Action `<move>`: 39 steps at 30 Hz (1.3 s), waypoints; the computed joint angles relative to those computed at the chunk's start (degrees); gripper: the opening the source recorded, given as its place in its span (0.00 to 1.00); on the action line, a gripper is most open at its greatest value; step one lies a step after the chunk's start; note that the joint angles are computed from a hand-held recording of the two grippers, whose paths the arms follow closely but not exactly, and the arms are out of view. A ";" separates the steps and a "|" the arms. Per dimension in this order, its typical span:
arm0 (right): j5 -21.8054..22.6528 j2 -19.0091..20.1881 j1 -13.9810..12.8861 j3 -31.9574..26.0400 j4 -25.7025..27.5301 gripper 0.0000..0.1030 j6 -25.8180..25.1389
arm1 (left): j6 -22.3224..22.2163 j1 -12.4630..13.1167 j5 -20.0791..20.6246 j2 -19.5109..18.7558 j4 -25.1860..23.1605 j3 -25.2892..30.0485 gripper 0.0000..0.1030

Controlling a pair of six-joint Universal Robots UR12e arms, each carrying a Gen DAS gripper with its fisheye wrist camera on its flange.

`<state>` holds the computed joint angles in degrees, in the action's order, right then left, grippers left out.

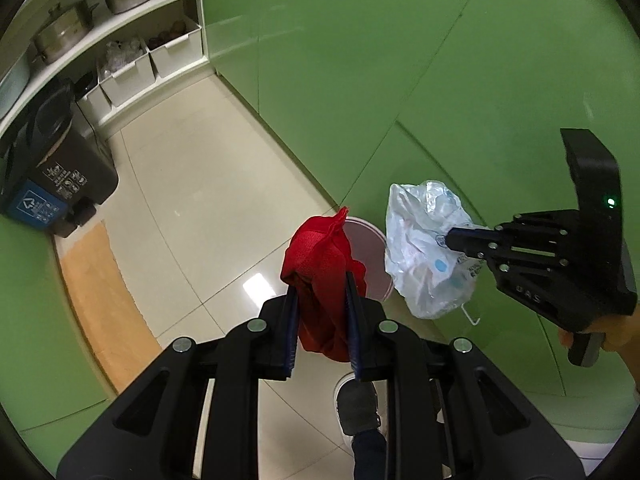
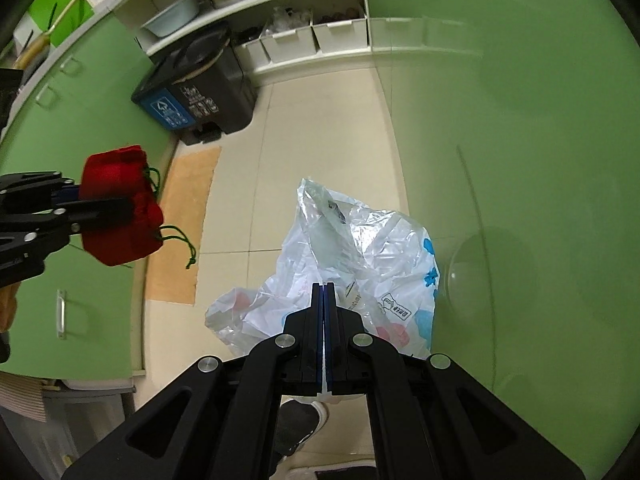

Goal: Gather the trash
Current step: 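Carry the bag with the right gripper over the bin and release it, then lower the red cloth with the left gripper over the bin and release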

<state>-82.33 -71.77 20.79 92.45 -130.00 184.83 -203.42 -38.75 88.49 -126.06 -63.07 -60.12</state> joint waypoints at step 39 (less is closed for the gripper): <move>-3.39 -5.46 0.12 4.75 -1.04 0.95 4.11 | 5.09 -0.21 -7.24 -9.88 -3.19 10.04 0.20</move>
<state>-85.72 -77.22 20.92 97.20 -131.03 188.94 -198.34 -38.97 81.25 -135.94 -66.26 -50.08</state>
